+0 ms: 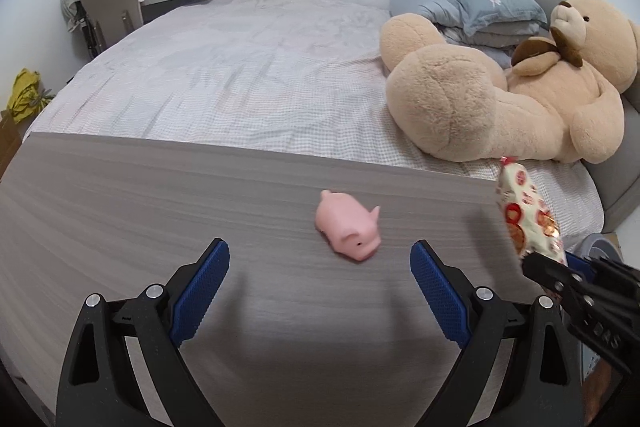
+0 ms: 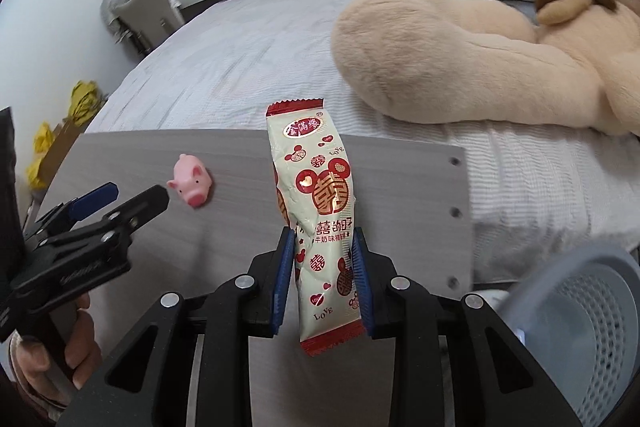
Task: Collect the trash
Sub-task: 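Grasp the pink pig toy with the left gripper while the right gripper holds the wrapper, then carry the pig toy and snack wrapper over the grey basket with both grippers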
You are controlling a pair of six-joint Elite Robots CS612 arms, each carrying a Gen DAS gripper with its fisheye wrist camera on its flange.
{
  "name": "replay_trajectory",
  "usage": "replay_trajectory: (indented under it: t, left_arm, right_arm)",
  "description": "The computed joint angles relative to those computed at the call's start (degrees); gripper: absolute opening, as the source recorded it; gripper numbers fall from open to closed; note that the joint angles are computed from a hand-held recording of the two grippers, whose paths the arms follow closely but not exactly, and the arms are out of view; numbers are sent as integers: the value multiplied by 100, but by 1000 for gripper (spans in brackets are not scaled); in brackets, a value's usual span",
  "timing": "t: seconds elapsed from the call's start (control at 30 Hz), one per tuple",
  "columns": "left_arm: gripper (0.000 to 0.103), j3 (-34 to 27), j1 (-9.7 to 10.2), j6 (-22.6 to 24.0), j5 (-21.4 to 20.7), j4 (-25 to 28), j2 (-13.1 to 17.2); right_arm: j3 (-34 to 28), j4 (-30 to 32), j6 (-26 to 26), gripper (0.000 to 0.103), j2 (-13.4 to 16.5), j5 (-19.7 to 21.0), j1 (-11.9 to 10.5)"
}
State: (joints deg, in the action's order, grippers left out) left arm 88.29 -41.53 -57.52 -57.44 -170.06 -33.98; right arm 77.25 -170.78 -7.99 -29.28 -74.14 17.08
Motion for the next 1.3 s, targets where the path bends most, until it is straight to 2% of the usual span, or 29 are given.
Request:
replay_trajectory:
  t: [0.17, 0.33, 0.43, 0.53, 0.6, 0.63, 0.67, 0.73, 0.9, 1.3]
  left_arm:
    - [90, -270, 72, 75, -164, 285, 130]
    - [89, -479, 141, 93, -293, 472, 236]
    - [82, -588, 174, -18, -279, 601, 285]
    - [68, -695, 214, -10, -368, 714, 325]
    - [55, -726, 233, 4, -486, 692, 346]
    - [53, -732, 219, 14, -441, 724, 350]
    - [45, -732, 210, 55, -441, 728, 349]
    - [42, -685, 191, 108, -471, 643, 334]
    - [42, -424, 63, 251, -403, 465, 195]
    - [42, 70, -487, 839, 28, -156, -190]
  right_arm:
    - [477, -479, 306, 28, -145, -220, -6]
    - [805, -565, 589, 28, -208, -130, -8]
    - [907, -556, 684, 28, -236, -33, 4]
    - [1024, -649, 743, 28, -287, -27, 4]
    - [1041, -653, 821, 28, -310, 71, -18]
    - [1062, -671, 860, 28, -324, 123, -34]
    - [1091, -731, 900, 28, -333, 140, -49]
    - [1125, -820, 937, 28, -346, 140, -73]
    - [1272, -1041, 1073, 28, -415, 106, -112]
    - [2005, -1818, 1355, 28, -748, -195, -238]
